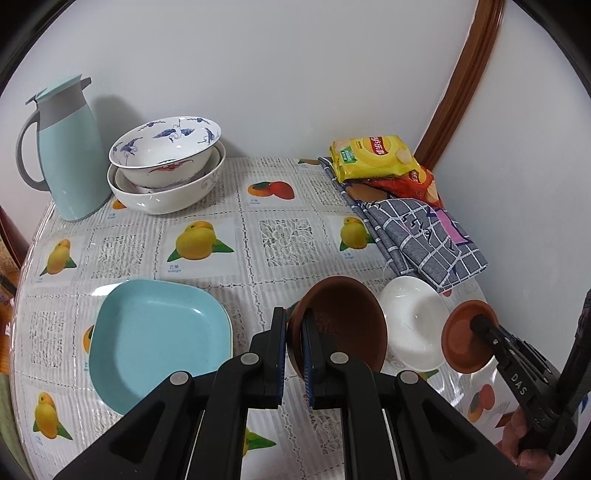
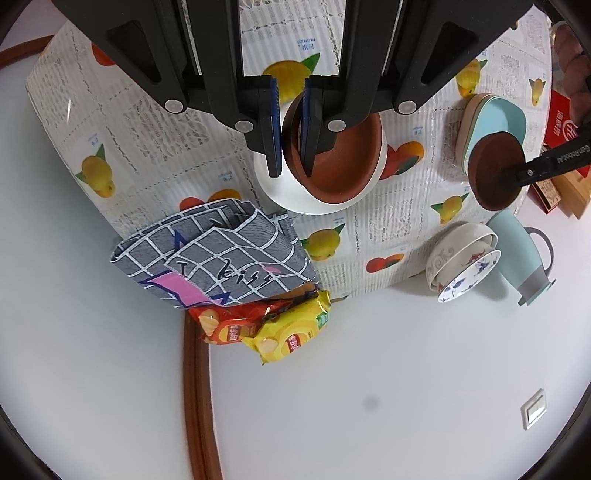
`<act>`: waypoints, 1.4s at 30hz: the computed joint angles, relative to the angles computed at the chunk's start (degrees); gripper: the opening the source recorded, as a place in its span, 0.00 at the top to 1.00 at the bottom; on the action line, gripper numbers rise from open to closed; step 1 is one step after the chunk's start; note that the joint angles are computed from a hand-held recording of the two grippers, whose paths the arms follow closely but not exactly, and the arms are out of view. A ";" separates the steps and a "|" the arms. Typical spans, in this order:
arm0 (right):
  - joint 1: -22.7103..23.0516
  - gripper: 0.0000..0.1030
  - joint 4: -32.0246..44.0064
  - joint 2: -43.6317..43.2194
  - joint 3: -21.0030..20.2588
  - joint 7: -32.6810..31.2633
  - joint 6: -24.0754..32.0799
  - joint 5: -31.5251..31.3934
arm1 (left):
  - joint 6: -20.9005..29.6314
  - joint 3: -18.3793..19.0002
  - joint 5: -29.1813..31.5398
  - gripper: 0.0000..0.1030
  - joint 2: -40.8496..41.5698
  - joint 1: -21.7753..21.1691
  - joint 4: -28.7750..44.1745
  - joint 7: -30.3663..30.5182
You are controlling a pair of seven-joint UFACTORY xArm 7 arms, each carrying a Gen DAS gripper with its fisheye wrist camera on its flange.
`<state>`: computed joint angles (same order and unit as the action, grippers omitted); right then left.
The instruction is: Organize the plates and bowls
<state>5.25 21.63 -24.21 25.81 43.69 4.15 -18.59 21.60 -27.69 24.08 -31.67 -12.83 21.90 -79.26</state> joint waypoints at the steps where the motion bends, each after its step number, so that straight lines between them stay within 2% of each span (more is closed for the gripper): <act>1: -0.90 0.91 0.38 0.70 0.74 0.26 -0.20 -0.45 | -0.09 0.08 0.07 0.92 0.13 0.12 0.01 0.02; 8: -7.31 0.91 4.25 7.53 5.34 3.76 -0.62 -6.11 | -2.92 0.16 1.20 0.92 2.13 1.74 0.07 -0.01; 12: -11.29 0.91 6.91 11.80 8.22 8.19 -0.28 -12.85 | -3.96 -0.57 2.59 0.92 4.68 3.35 1.36 -0.43; 17: -13.48 0.91 10.23 17.37 9.12 14.17 0.56 -22.08 | -5.20 -1.15 4.86 0.92 8.10 5.02 2.66 -1.57; 21: -12.49 0.91 12.71 21.44 7.56 17.45 1.92 -27.62 | -5.74 -0.83 6.77 0.92 9.67 5.43 2.96 -2.91; 24: -10.56 0.91 13.93 23.45 5.60 17.70 2.95 -29.17 | -5.16 -0.75 8.08 0.92 9.84 5.33 3.35 -4.08; 32: -5.10 0.91 15.39 25.71 0.32 12.61 3.57 -25.54 | -5.80 0.23 10.82 0.92 11.11 4.77 4.26 -5.47; 36: -1.87 0.91 16.68 26.26 -1.76 9.78 7.28 -24.22 | -6.43 0.45 11.70 0.92 11.53 4.51 4.39 -6.05; 42: 3.10 0.90 18.21 26.90 -5.29 8.01 11.62 -25.84 | -6.43 1.10 11.78 0.92 11.39 3.86 3.75 -6.52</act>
<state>8.35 39.83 2.69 20.52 51.70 15.76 -44.43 15.17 -26.58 35.86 -20.28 -8.97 25.64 -85.78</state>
